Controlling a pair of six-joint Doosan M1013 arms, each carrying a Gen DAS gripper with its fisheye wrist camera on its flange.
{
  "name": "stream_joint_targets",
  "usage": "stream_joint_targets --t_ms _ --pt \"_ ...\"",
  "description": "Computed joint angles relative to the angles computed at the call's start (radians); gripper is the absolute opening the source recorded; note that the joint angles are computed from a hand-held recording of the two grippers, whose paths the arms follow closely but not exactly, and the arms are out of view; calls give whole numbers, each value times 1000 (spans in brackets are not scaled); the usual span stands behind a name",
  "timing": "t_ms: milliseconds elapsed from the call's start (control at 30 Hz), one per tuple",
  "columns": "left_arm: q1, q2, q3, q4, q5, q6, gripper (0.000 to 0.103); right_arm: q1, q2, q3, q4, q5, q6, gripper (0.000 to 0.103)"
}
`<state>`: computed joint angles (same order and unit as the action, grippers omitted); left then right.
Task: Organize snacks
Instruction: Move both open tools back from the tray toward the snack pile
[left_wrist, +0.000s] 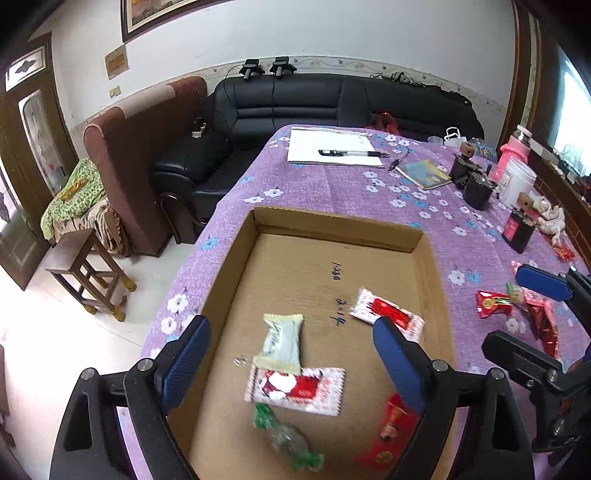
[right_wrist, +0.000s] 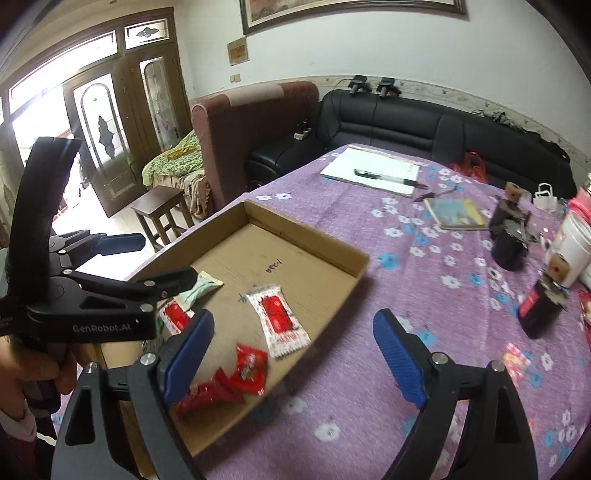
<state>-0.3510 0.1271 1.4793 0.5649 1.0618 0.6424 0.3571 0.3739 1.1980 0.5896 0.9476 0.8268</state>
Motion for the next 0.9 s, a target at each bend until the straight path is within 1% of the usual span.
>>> stream_joint_targets --t_ms 67,133,233,400,667,767,900 --pt "-14 -4 0 7 11 -29 96 -11 -16 19 6 -7 -7 89" --pt "-31 -3 -5 21 28 -41 96 -23 -33 41 12 -17 -15 89" --pt "-57 -5 -8 41 29 -47 96 -44 -59 74 19 -34 -21 93" --pt "-99 3 -24 48 22 -45 97 -88 -102 133 31 -58 -32 94" --pt "-134 41 -63 22 11 -9 98 -163 -135 192 -10 -64 -13 94" --pt "-144 61 -83 5 -1 14 98 -185 -140 207 -29 -72 -7 94" --pt "-163 91 -110 14 -11 60 98 -210 -140 216 -56 -81 2 94"
